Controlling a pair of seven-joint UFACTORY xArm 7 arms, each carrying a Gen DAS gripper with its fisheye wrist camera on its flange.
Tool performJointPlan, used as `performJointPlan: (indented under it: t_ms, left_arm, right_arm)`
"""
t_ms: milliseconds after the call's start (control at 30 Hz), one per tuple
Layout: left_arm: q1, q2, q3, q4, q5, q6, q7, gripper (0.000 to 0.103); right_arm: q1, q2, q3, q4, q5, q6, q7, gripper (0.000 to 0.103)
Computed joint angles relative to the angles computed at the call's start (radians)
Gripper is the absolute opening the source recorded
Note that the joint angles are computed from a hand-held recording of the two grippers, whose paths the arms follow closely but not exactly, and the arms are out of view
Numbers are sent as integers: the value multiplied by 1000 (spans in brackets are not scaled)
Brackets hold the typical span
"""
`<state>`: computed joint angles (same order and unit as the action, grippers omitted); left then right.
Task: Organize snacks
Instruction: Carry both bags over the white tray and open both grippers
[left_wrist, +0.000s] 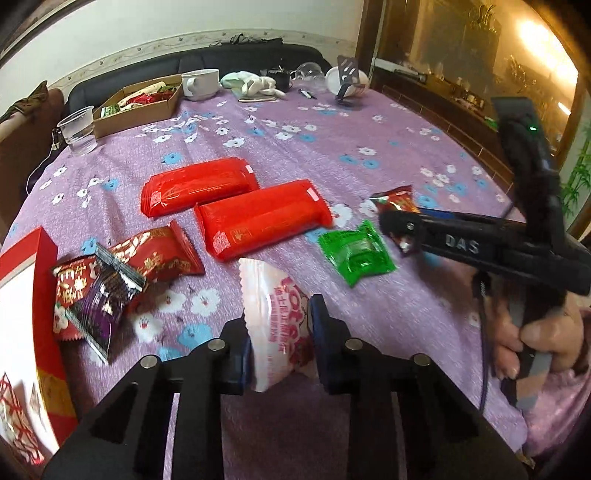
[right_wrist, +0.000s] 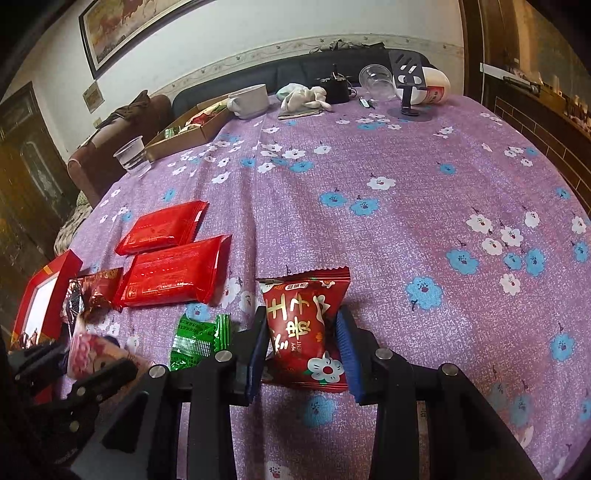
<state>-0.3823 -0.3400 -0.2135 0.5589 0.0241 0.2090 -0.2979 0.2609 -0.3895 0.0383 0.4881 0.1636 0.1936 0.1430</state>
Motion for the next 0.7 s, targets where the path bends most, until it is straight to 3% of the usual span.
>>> performJointPlan:
  t_ms: [100, 233, 333, 567, 700]
  left_arm:
    - [-13, -30, 7, -23, -17, -3, -2, 21]
    - [67, -73, -73, -40, 72, -1, -86, 17]
    - [57, -105, -56, -61, 74, -12, -97, 17]
    - [65, -194, -22, -109, 60, -9, -117, 17]
    - [149, -321, -62, -152, 96, 9, -162, 17]
  right_arm:
    - [51, -1, -52, -1, 54, -4, -42, 37]
    - [94, -5, -93, -2, 121, -10, -87, 36]
    - [135, -13, -134, -7, 192, -29, -132, 36]
    - [239, -66, -214, -45, 278, -143, -204, 36]
    - [338, -111, -282, -80, 269, -242, -231, 36]
